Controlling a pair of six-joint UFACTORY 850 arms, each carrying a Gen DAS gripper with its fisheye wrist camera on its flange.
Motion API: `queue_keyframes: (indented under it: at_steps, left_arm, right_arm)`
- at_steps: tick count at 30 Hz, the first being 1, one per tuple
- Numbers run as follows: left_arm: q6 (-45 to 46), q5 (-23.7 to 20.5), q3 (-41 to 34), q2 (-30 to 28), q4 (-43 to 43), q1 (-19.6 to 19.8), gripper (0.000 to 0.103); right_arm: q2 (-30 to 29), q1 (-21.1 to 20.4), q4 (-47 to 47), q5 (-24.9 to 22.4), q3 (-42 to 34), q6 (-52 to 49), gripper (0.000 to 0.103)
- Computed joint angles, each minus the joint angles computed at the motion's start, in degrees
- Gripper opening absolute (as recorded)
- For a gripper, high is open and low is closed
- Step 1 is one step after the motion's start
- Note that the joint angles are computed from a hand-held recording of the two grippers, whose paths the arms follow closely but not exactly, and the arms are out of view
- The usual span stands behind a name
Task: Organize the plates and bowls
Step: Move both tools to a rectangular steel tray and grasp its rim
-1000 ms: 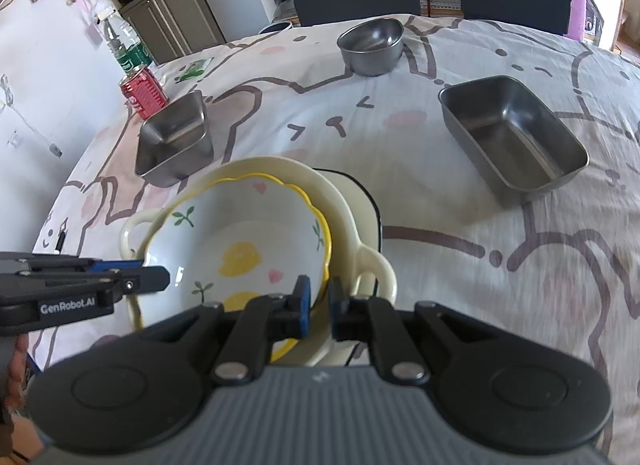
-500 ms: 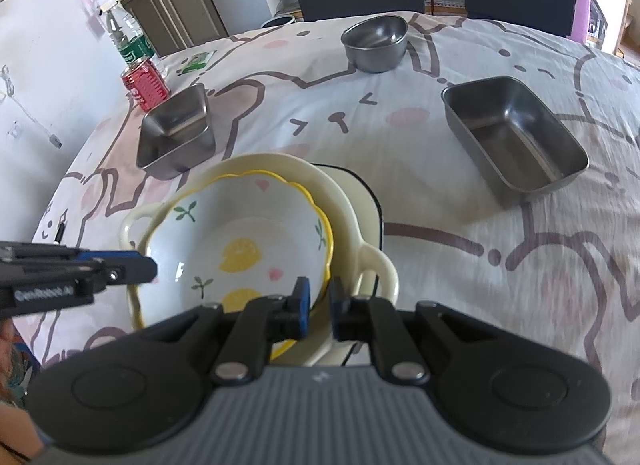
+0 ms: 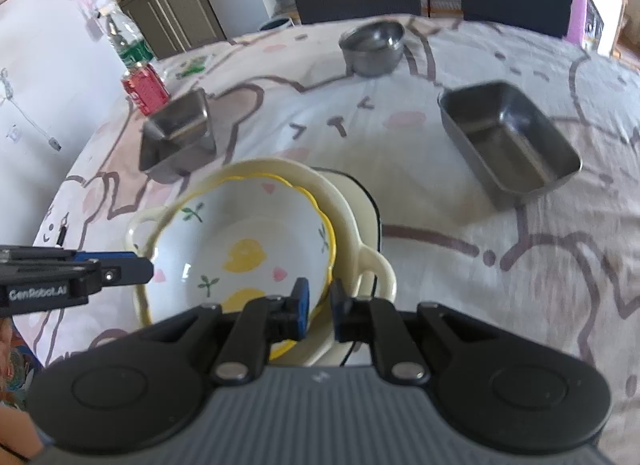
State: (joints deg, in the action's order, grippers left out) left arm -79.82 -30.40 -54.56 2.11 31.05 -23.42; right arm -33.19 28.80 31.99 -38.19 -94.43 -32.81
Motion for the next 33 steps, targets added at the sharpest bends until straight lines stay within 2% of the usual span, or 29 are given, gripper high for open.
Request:
queue_keyframes:
  at_steps: [3,7,9,10,11,12,13,15,18,19,20,23,26,30,33]
  left_arm:
    - [-0.3,0.1,-0.3,0.2,0.8,-0.3,0.039]
    - [0.3,-0.6,-1.1,-0.3,1.2,-0.6,0.042]
    - [-0.1,-0.7,-1.6,-0.5,1.9,-0.7,0.049]
    - [-0.8,-0.6,-1.7,-0.6,2.7,-0.8,0.052]
    - [-1.8,-0.5,-1.9,-0.6,3.7,-0.9,0.061]
    - [-3.1,-0.5,-2.2,-0.8,5.1,-1.1,0.071]
    - [-4.3,-0.6,-2.4,-0.9,6.6,-1.4,0.075]
    - [-6.4,-0.5,-3.0,-1.3,9.7,-1.9,0.088]
    - [-10.7,-0.7,-4.2,-2.3,15.5,-2.8,0.100]
    - [-11.8,-0.6,-4.6,-2.7,17.1,-3.0,0.101]
    - [-12.8,-0.4,-5.3,-3.3,18.8,-3.1,0.103]
    - [-13.6,0.5,-8.4,-6.0,21.3,-2.8,0.103]
    - [-3.3,2.2,-14.3,-10.4,16.2,-1.2,0.103]
    - [3.4,0.4,-23.3,-18.0,18.2,-0.3,0.103]
    - [9.6,1.6,-30.2,-24.4,16.8,1.1,0.103]
  right_arm:
    - [0.8,-0.3,1.9,-0.3,0.3,-2.0,0.028]
    - [1.3,-0.5,2.1,-0.3,0.5,-3.5,0.030]
    - [1.5,-1.0,2.9,-0.6,0.3,-4.3,0.034]
    - [1.7,-1.5,3.9,-0.7,0.3,-5.0,0.039]
    - [1.9,-2.1,5.2,-0.6,0.2,-5.8,0.043]
    - [2.1,-2.8,6.7,-0.4,0.2,-7.0,0.053]
    - [2.5,-3.6,9.0,0.3,0.4,-8.8,0.064]
    - [3.4,-5.4,13.7,2.7,1.2,-12.9,0.078]
    - [4.1,-7.6,18.3,6.5,2.0,-16.4,0.091]
    - [4.0,-8.3,18.9,7.1,2.0,-16.6,0.099]
    - [3.8,-8.9,19.0,7.5,1.5,-16.3,0.102]
    - [2.7,-10.7,18.2,9.6,0.3,-13.2,0.103]
    - [0.5,-12.5,18.1,10.5,-1.5,-7.6,0.103]
    - [-2.9,-13.1,15.0,11.9,-4.1,1.1,0.103]
    - [-6.3,-13.0,8.7,9.0,-8.1,8.5,0.103]
